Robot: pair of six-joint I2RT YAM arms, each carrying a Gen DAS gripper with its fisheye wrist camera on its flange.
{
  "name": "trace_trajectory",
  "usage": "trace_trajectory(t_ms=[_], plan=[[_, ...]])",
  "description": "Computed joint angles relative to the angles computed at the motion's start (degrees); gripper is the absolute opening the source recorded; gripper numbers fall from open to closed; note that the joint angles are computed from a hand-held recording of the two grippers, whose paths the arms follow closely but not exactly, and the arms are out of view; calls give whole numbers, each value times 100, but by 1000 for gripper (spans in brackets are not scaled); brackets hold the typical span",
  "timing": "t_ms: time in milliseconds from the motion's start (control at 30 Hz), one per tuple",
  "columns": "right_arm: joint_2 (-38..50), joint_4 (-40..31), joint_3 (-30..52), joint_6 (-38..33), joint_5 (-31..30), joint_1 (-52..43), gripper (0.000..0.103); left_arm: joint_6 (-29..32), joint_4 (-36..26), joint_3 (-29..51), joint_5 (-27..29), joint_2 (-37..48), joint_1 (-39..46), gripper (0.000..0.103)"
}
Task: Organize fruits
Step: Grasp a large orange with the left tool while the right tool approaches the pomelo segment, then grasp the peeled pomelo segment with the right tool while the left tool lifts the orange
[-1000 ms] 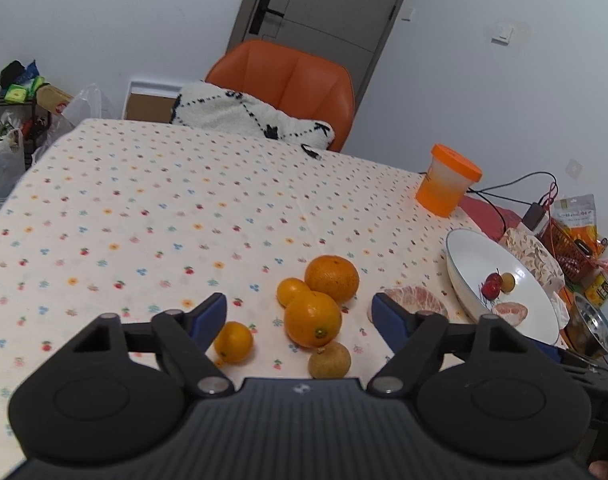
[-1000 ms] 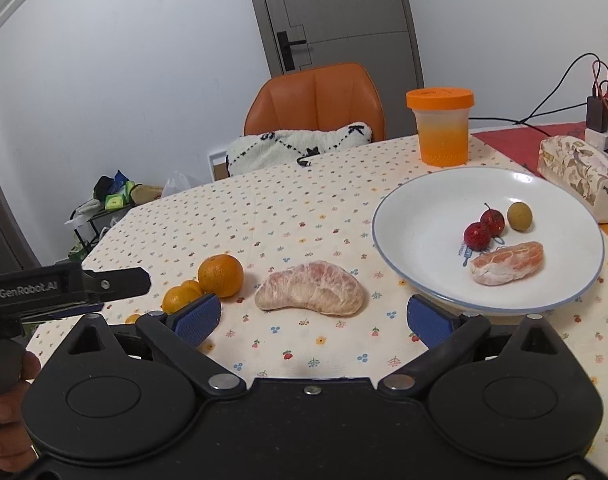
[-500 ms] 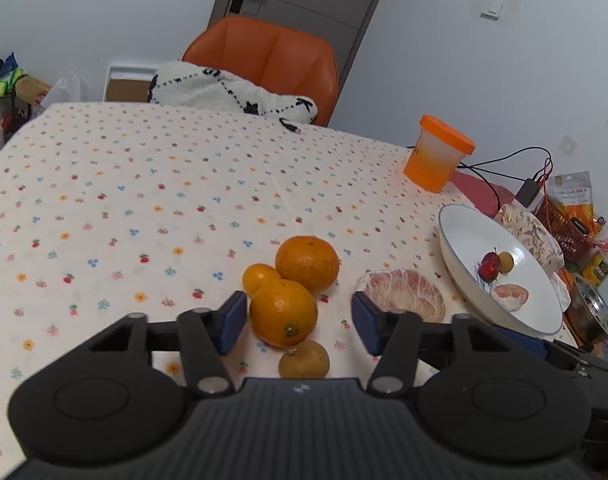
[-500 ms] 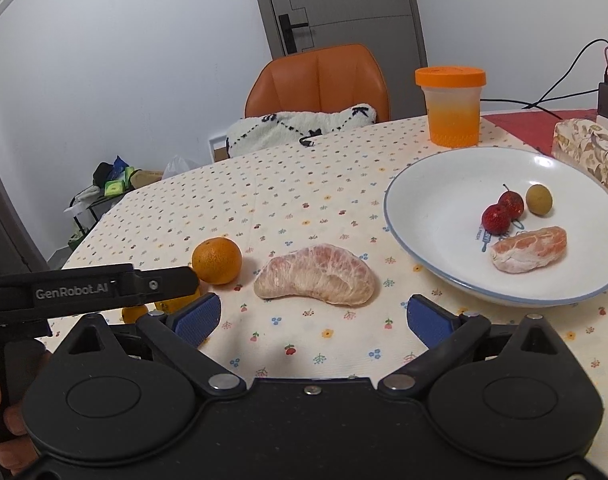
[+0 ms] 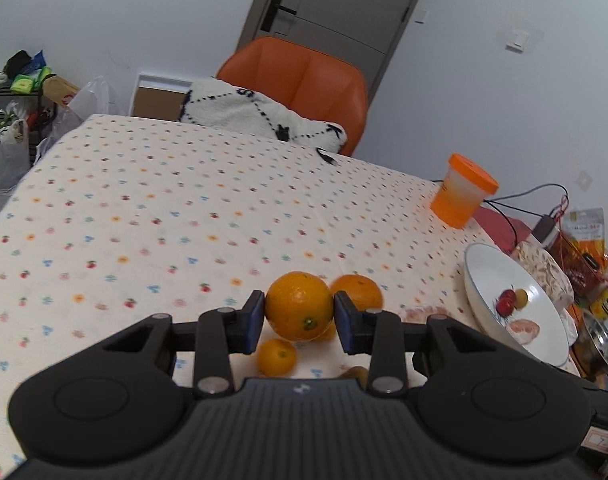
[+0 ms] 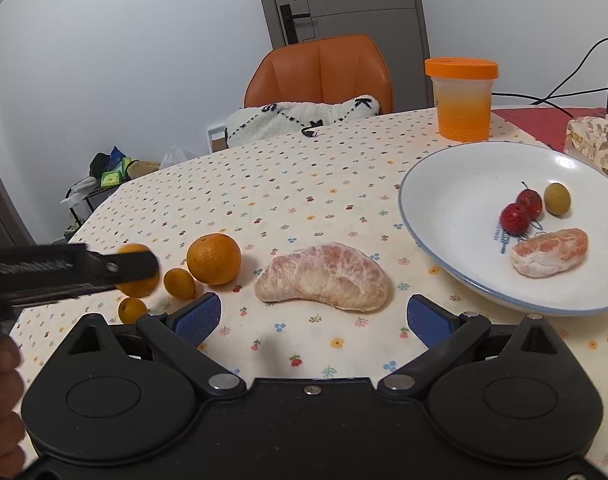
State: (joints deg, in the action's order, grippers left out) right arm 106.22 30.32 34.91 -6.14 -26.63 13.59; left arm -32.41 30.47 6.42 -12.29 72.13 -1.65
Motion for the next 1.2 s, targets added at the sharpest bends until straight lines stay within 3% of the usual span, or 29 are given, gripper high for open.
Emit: trace_trajectory(t_ms=[333, 800, 867, 900, 1200], plan=[[271, 69, 207, 102, 476, 406, 101, 99, 144, -198, 332, -67, 545, 36], [581, 47, 564, 130, 1655, 947, 102, 92, 727, -374, 713, 341, 895, 36], [603, 100, 569, 146, 1815, 1019, 97, 83, 733, -390, 718, 328, 903, 36], [608, 187, 537, 181, 1890, 1040, 89, 78, 712, -391, 707, 311, 896, 36], [413, 416, 232, 274, 1305, 786, 87, -66, 344, -320, 439, -4, 535, 36]])
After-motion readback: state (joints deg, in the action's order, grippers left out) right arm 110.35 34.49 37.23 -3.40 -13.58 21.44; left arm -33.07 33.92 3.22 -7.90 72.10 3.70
